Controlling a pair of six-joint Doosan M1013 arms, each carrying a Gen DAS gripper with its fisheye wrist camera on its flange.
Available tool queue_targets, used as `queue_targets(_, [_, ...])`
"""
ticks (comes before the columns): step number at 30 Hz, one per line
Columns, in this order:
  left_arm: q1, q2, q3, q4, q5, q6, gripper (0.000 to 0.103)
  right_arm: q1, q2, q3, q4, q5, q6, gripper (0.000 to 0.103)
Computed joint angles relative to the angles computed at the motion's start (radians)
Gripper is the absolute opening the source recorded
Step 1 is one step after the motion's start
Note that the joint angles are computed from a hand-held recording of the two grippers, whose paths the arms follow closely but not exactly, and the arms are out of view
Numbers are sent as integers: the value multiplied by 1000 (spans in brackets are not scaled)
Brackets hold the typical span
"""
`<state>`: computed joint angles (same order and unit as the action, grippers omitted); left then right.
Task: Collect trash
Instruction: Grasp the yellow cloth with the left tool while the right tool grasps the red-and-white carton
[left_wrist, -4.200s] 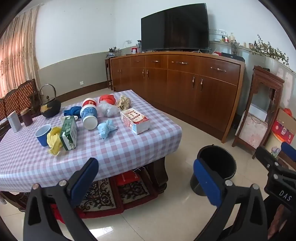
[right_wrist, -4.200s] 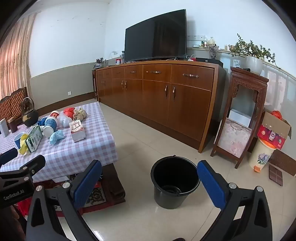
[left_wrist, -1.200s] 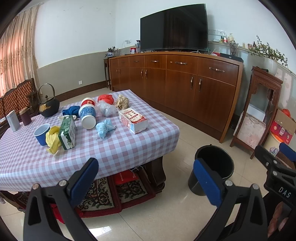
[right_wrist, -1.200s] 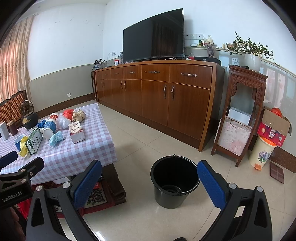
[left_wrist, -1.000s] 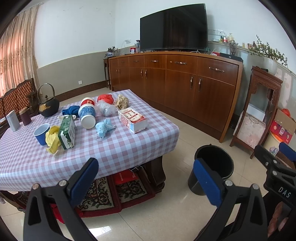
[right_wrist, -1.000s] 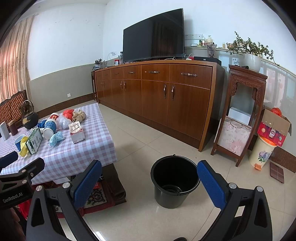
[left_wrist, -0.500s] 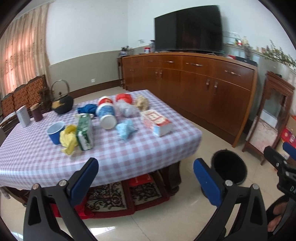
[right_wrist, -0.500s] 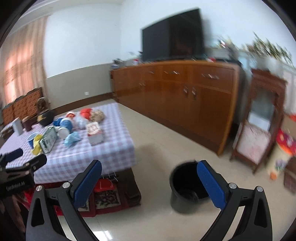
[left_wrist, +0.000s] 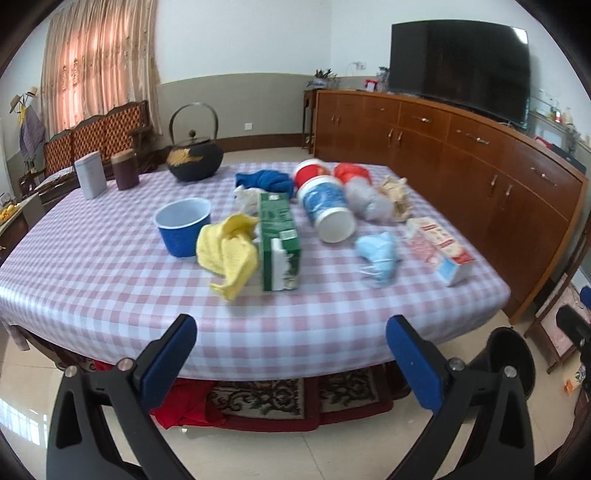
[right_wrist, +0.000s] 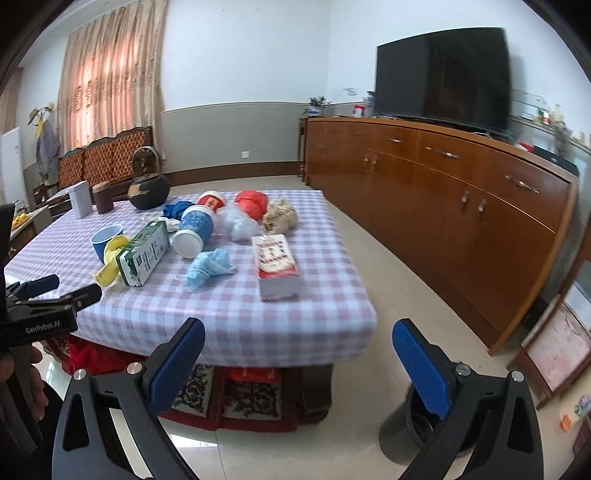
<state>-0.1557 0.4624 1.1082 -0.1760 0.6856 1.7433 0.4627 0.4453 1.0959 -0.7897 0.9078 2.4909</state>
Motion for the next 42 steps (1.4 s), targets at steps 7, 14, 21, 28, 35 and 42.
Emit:
queue_targets(7, [20,46,-53,69,3,-97,100,-25,64,-86,75,-24,-83,93])
queue_targets(14, [36,89,-106,81,42,-113,93,-42,152,-203,120,5,-157,93])
queue_targets(21, [43,141,-179,80,80,-122,89,-73,206,-274,188,43,-218,89])
queue_targets(28, [38,199,-264,70,110,-118,89,-89,260,-345,241,71,-267,83])
queue_targets(35, [39,248,-337,51,130,-120,85,-99,294,-390,268,87,-295,77])
queue_targets(42, [42,270,-369,11,150,-96,43,-111,297,-388,312,83,-301,53])
